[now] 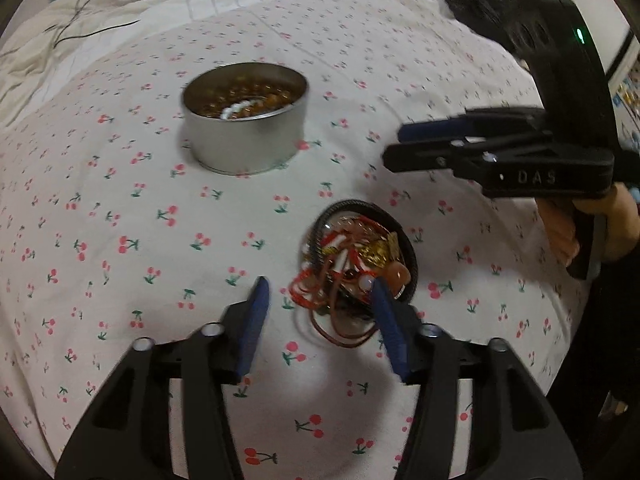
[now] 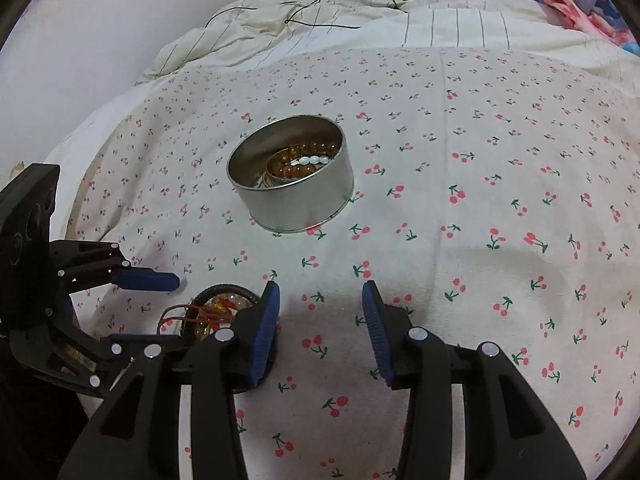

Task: Organize jewelry
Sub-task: 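Grasp the brown cord bracelet from the pile with the left tool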

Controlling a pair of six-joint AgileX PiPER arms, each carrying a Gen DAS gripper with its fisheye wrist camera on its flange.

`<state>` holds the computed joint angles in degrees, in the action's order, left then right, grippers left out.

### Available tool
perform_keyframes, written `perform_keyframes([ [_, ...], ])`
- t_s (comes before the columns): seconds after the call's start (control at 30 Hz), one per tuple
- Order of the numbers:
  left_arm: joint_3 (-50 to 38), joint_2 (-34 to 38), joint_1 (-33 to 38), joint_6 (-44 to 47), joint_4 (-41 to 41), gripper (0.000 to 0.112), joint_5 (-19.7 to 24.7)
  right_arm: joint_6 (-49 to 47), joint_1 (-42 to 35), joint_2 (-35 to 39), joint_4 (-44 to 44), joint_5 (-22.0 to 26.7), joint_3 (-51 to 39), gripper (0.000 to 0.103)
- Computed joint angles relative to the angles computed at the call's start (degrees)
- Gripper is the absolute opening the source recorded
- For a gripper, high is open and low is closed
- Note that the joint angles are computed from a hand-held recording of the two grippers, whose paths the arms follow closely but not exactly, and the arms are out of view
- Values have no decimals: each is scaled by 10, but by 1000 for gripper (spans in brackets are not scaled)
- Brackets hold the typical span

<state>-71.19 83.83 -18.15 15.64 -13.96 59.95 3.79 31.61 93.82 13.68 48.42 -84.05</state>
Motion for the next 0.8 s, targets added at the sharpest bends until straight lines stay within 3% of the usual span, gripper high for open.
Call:
perform_keyframes([
  [0.07,-5,2,2,18,-12,20,10,-3,5,3,-2,5,-4,43],
  [0.23,1,-13,5,41,-20,3,3,-6,12,11,-10,14,-9,44],
  [0.6,2,-59,127,167,-222,3,3,-32,21,23,4,18,-10,44],
  [0.8,-2,-58,156,154,-258,3,-25,-39,30,43,14,7,-18,44],
])
